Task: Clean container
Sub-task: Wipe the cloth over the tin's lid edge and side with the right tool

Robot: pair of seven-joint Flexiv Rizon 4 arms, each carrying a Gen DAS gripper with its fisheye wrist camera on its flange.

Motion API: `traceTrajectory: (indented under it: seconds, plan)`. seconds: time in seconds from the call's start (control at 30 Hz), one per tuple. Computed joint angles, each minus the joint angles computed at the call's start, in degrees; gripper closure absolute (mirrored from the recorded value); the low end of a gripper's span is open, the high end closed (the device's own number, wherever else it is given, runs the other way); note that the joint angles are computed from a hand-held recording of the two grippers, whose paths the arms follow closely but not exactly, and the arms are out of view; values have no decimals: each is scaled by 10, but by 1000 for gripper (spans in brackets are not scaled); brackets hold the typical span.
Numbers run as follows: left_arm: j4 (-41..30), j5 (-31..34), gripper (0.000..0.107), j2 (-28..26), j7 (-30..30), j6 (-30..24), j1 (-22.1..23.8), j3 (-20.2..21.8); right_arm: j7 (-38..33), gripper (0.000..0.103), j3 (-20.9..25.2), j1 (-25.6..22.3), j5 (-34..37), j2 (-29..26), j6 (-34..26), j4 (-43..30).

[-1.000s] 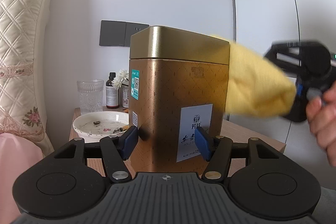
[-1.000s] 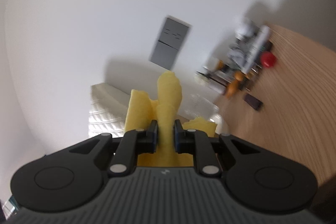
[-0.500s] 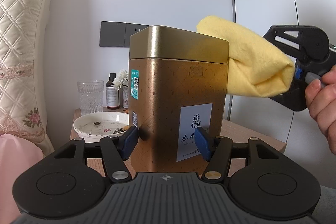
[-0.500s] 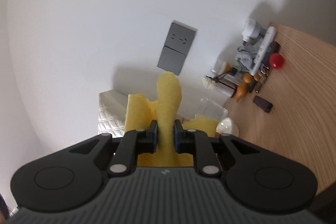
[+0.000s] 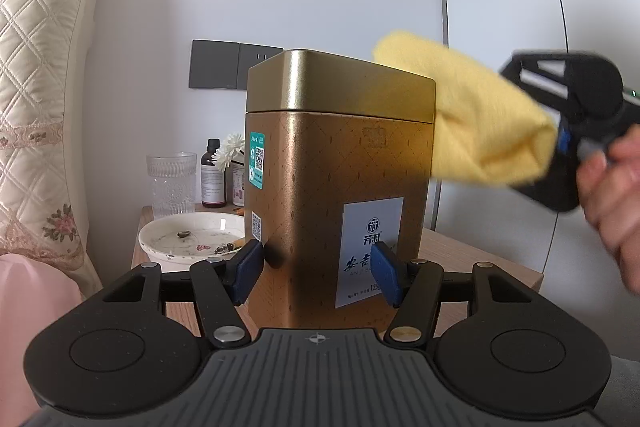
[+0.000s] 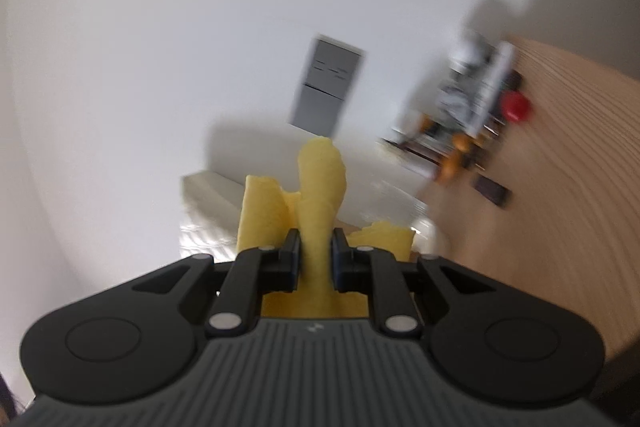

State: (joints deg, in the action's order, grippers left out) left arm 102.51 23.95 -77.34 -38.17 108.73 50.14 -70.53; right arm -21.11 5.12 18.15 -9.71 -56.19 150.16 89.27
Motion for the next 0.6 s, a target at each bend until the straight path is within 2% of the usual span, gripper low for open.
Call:
traceTrajectory:
  seconds: [0.37, 0.6]
  plan:
    - [6, 13, 44, 7, -19, 15, -6, 12, 26, 85, 5, -5, 0, -12, -30, 8]
    - [5, 21, 44, 15, -30, 23, -12, 23, 18, 85, -2, -11, -25, -8, -13, -23]
